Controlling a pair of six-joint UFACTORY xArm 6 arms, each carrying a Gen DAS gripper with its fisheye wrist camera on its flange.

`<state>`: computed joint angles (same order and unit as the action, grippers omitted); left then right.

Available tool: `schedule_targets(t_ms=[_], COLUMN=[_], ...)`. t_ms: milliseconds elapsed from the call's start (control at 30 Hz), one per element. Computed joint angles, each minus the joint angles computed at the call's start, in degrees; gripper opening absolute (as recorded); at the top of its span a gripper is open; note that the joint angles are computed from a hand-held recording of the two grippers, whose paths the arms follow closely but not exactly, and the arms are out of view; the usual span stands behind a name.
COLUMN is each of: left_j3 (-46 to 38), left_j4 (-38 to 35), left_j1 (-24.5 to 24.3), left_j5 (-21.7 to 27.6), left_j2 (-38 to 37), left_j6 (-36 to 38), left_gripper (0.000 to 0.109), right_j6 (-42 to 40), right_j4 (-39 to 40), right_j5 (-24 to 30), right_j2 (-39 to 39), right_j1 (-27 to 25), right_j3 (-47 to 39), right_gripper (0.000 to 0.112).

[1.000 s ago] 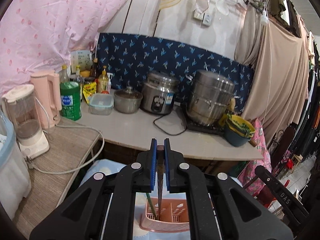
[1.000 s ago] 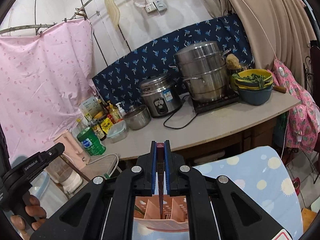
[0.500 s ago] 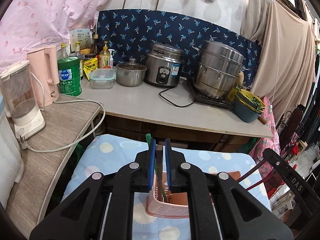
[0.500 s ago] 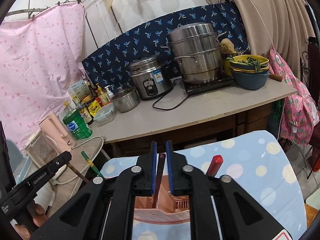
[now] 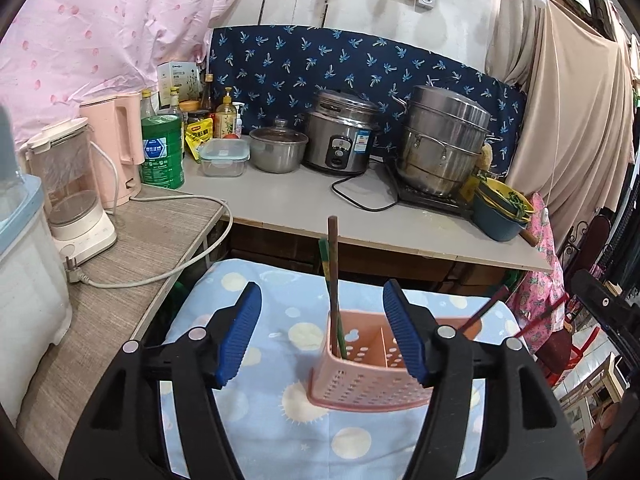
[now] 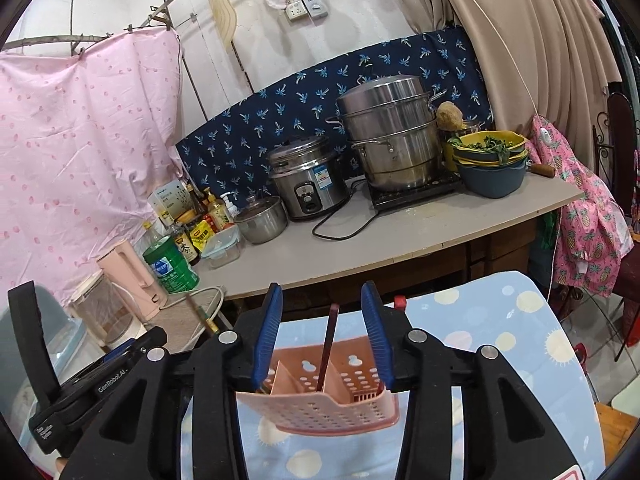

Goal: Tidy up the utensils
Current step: 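Lower the chopsticks into the pink basket and open both tools, then move both open tools back to the remaining chopsticks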

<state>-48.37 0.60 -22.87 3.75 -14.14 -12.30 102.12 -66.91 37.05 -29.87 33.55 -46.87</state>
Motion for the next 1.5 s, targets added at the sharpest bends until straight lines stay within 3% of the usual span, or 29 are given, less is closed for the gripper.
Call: schedule_targets(t_ms=[133,500,700,1033,1267,1500], left_j3=[4.2,16.9,23.5,34.1,40.7,45.3], left_j4=[4.0,5.4,3.1,5.8,5.7,5.5], left_j1=[0.5,1.0,0.6,-0.7,-2.3,-3.6], left_j5=[0.4,2.9,5.7,11.8,17.8,23.2], left_j2=[-4.3,-16.7,-23.5,-36.0,-44.5,-50.9], left_j6=[-2.9,-3.0,-0.7,-2.4,-2.3,-2.3], left_gripper=[0.06,0.061,0.061,0.061,0.061,0.061], right_j6=[0.6,3.0,6.0,11.4,14.8,18.1], right_j4=[0.9,4.5,7.3,12.7,15.9,18.2], right_j5=[3.2,15.0,21.8,28.7,28.1,24.0], right_j2=[-3.0,-10.3,-11.6,-9.8,-6.5,-2.6], right_j1=[3.6,17.3,26.5,38.6,43.8,45.9], right_j3=[2.5,10.4,13.4,16.2,17.2,18.3], right_gripper=[0.041,0.041,0.041,0.041,0.041,0.041])
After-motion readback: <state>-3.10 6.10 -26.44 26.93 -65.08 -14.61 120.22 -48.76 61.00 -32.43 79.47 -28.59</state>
